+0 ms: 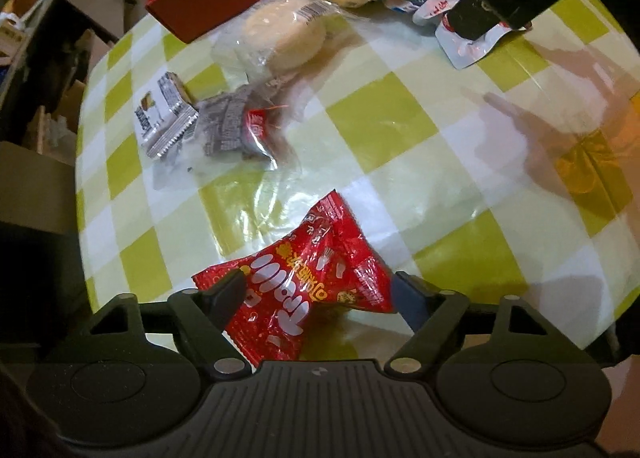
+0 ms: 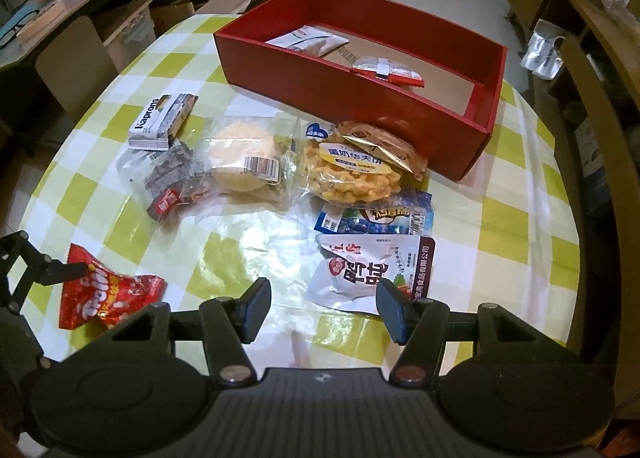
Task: Organize snacks
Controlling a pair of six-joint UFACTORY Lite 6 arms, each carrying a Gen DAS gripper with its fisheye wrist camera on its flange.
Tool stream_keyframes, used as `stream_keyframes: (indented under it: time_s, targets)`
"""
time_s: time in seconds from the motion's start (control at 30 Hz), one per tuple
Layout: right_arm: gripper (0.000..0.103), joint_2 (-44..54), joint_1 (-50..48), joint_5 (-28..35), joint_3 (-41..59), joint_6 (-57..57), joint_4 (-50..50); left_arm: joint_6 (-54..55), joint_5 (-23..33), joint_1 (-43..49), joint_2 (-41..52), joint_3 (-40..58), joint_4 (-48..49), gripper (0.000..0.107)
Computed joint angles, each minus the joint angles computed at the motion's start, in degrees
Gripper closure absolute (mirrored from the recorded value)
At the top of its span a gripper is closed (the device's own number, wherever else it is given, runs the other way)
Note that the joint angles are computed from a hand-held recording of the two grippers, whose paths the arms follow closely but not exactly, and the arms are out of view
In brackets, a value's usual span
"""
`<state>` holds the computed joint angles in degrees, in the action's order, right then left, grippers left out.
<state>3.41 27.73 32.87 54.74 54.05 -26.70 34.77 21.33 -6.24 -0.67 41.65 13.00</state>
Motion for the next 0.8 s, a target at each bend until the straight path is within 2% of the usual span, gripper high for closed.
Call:
stream_keyframes:
  time_s: [0.03, 0.1, 0.17, 0.23, 0.33, 0.4, 0.47, 0.57, 0.7, 0.8]
  targets:
    - [0.039, -0.04, -0.08, -0.08, -0.11, -0.12, 0.08, 0.98, -0.01, 0.36, 0.05, 0.52, -1.2, 0.023]
    - [0.039, -0.03, -0.2, -0.22, -0.09, -0.32, 0.18, 2.58, 1.18, 1.64, 1.51, 3.0, -4.8, 0.034]
    - [0.039, -0.28, -0.17, -0.39, -0.15, -0.29, 0.17, 1.19, 3.0, 2.34, 4.26, 5.91, -5.55, 0.057]
    - [0.039, -0.51, -0.09, -0.39, -0.19, -0.24, 0.15, 0.24, 4.61, 2.65, 6.0, 8.04, -5.86, 0.067]
    - [0.039, -0.93, -0.23, -0.42, -0.37, -0.16, 0.13, -2.25, 4.87, 3.39, 7.07, 10.17, -5.48, 0.058]
    - [0.039, -1.24, -0.42, -0.51, -0.54, -0.04, 0.08, -4.34, 5.83, 4.26, 8.97, 12.98, -5.44, 0.055]
    - [0.039, -1.52, -0.49, -0.58, -0.71, -0.05, 0.18, -6.7, 6.67, 4.67, 10.46, 15.01, -4.17, 0.04]
    - [0.039, -1.99, -0.61, -0.67, -1.01, -0.19, 0.28, -6.8, 6.04, 5.64, 10.84, 15.79, -4.08, 0.031]
    - [0.039, -2.39, -0.6, -0.76, -1.22, -0.37, 0.48, 0.29, 6.02, 6.52, 11.63, 17.21, -9.38, 0.023]
    - [0.039, -2.91, -0.47, -0.72, -1.74, -0.7, 0.72, 3.65, 5.17, 5.85, 12.93, 17.35, -9.11, 0.023]
